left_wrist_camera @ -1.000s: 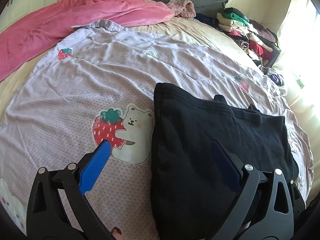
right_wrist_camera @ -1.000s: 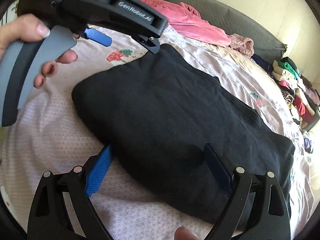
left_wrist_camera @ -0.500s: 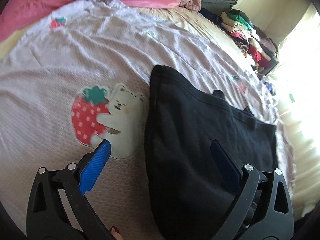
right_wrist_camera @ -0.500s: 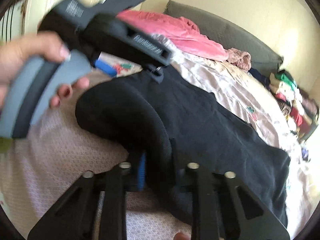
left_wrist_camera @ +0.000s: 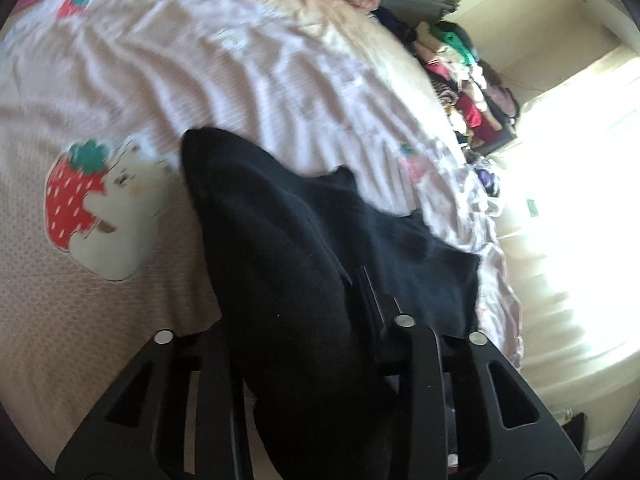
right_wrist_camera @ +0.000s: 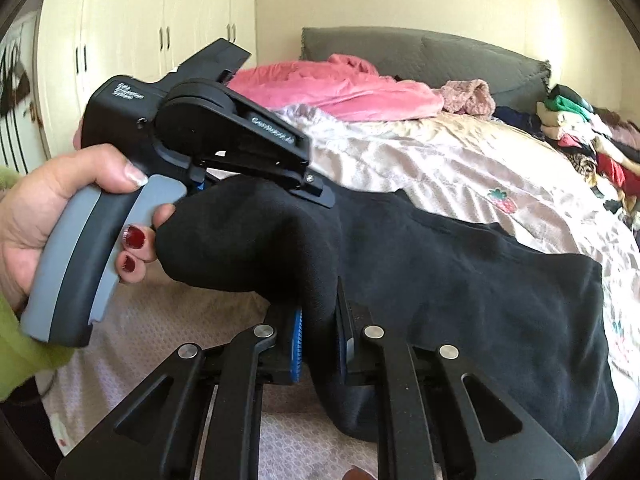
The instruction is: Fold small clothes
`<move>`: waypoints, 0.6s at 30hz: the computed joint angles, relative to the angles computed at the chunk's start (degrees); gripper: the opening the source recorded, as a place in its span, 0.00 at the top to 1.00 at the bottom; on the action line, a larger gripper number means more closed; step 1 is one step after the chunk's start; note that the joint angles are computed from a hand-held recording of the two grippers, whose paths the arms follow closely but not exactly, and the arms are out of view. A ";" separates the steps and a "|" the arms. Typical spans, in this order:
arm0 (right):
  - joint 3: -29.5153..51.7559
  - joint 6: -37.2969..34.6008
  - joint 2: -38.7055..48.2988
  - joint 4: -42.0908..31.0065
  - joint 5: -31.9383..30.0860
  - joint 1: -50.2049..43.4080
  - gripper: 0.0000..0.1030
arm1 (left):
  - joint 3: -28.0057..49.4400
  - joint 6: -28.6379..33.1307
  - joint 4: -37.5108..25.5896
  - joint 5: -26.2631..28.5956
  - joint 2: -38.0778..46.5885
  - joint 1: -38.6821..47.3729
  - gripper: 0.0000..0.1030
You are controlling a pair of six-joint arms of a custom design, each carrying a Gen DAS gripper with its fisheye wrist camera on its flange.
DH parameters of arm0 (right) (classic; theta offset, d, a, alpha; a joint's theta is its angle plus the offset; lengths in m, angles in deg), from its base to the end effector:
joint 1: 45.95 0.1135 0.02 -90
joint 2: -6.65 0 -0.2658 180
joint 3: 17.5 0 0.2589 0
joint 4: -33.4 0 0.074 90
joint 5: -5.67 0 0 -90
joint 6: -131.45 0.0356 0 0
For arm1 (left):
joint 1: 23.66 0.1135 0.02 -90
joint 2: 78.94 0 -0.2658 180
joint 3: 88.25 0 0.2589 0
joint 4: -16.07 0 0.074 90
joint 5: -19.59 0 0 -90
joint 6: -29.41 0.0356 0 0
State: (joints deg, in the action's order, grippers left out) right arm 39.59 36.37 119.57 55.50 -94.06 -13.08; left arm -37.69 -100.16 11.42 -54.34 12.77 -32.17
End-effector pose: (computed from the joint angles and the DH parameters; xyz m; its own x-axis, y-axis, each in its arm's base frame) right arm 0.2988 0.2002 0.0835 -0.4067 -0.3667 -0.8367 -0.6917 0.7219 0.0198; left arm 0.2936 -0.0539 0.1312 -0.7587 -0.5054 -0.4110 -0.1949 0.7781 -0.5971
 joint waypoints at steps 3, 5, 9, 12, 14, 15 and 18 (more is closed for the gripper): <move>-3.72 1.92 -3.16 3.00 -1.42 -1.95 0.89 | 1.30 -0.08 -2.15 -3.11 -3.32 -3.52 0.80; -6.74 3.93 -5.59 5.56 -2.45 -3.82 0.89 | 2.97 -0.44 -3.90 -5.62 -5.42 -7.01 0.80; -11.85 8.42 -8.99 10.41 -5.00 -8.55 0.90 | 7.89 -1.01 -6.62 -10.44 -5.08 -13.39 0.80; -14.65 12.00 -9.89 13.59 -6.41 -12.28 0.90 | 13.77 -0.86 -9.29 -15.72 -1.55 -19.29 0.80; -15.31 14.50 -10.69 12.35 -9.28 -15.50 0.90 | 17.06 -0.85 -10.62 -17.29 1.35 -21.44 0.80; -15.36 16.05 -10.62 11.55 -11.04 -17.28 0.90 | 19.35 -0.90 -11.59 -17.96 3.27 -22.29 0.80; -14.57 18.55 -8.61 10.52 -15.38 -21.03 0.90 | 25.48 -1.17 -14.22 -20.54 9.00 -24.85 0.79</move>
State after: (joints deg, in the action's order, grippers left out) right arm 25.02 54.91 110.96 66.02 -109.44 -34.11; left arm -12.21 -101.33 -2.80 -74.88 21.77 -57.01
